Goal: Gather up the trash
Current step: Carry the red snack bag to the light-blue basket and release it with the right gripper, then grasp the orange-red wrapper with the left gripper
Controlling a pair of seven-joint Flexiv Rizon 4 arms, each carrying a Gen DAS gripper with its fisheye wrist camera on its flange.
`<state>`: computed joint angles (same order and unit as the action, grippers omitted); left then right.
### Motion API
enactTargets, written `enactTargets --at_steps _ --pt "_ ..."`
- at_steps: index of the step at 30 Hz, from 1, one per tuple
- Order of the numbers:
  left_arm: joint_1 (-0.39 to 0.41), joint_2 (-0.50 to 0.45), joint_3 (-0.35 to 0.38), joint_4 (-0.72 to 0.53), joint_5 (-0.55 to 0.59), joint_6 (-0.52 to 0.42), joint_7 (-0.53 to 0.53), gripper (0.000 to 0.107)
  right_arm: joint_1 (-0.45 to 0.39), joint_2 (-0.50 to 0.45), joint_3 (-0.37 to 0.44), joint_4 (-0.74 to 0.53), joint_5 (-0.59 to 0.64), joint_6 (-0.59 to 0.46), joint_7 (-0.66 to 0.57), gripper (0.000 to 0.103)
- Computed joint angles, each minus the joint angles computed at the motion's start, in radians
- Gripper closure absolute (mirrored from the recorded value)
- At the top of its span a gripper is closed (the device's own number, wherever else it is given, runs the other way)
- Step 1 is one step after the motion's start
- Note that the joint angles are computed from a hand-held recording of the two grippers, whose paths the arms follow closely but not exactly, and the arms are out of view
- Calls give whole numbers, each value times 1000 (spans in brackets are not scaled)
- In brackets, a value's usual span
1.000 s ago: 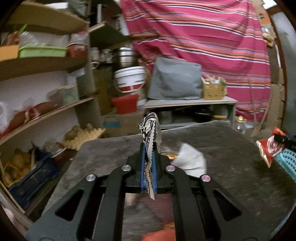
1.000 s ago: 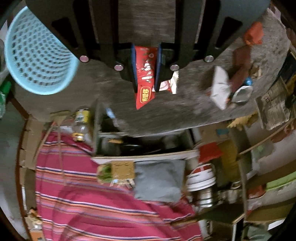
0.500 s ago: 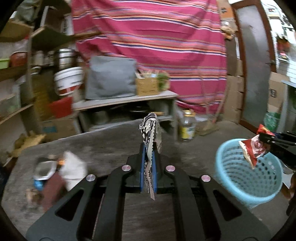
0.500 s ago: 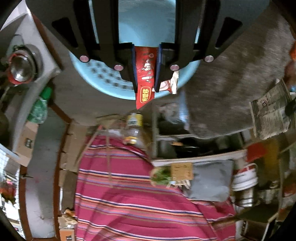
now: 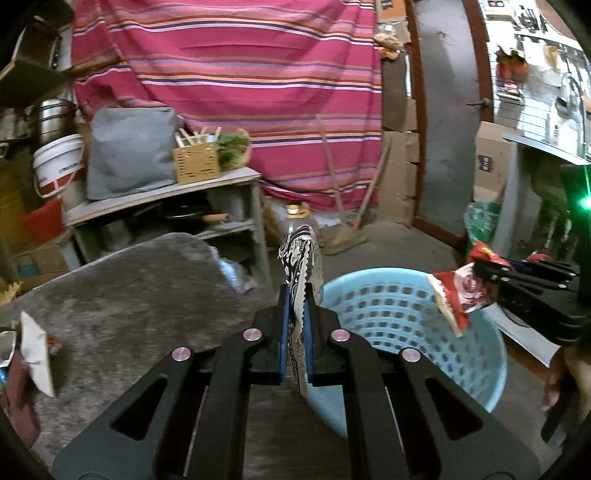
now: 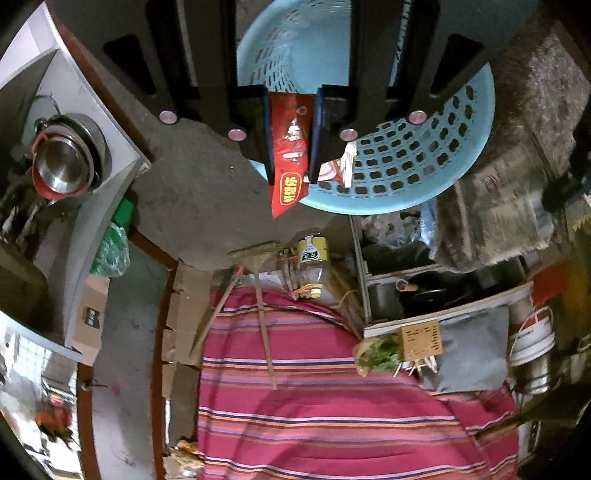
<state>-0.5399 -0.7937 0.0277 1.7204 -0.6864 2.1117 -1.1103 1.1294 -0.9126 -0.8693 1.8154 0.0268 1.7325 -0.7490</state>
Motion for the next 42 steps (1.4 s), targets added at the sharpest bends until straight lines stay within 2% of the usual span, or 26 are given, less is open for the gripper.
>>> enactTargets --at_steps 2,6,9,10,12,14,15,17,22,23,25,26,29,34,36,42 --pt "-16 -15 5 -30 -16 -34 12 101 -1 -2 -1 4 0 -1 -1 86" --pt "-90 -66 89 -120 -101 -145 57 100 -9 0 8 7 2 6 -7 86" --pt "-155 -104 197 -176 -139 -242 46 96 -14 1 15 6 7 11 -8 86" --pt "-169 -110 224 -182 -143 -259 34 91 -17 1 19 3 6 9 -10 86" --pt "-165 -99 225 -167 -119 -243 3 62 -21 2 26 -2 1 3 -13 86" --pt "-158 -85 223 -140 -88 -202 -30 44 -28 0 36 -10 -8 -9 -14 86" --pt "-169 -80 242 -124 -87 -184 -43 39 -30 2 40 -13 -14 -15 -12 86" --pt "-196 -76 280 -104 -111 -167 -47 37 -50 6 63 -29 -33 -28 -11 86" --pt "-127 -1 201 4 -94 -67 -52 22 -67 8 97 -63 -89 -65 14 82" --pt "-117 11 190 27 -96 -38 -51 20 -79 13 116 -73 -105 -73 16 78" --pt "-106 32 179 67 -115 13 -38 18 -69 3 103 -82 -122 -87 40 44" --pt "-100 42 172 83 -123 32 -29 17 -49 -12 75 -85 -128 -94 59 39" --pt "-54 88 134 159 -107 92 -35 17 -42 -13 70 -90 -152 -103 88 29" --pt "36 169 79 308 -78 195 -79 17 35 -33 -3 -73 -153 -86 149 10" --pt "75 200 56 364 -65 218 -99 11 70 -45 -27 -72 -143 -68 157 8" --pt "143 268 24 526 -99 319 -105 9 128 -48 -19 -93 -93 0 128 4"
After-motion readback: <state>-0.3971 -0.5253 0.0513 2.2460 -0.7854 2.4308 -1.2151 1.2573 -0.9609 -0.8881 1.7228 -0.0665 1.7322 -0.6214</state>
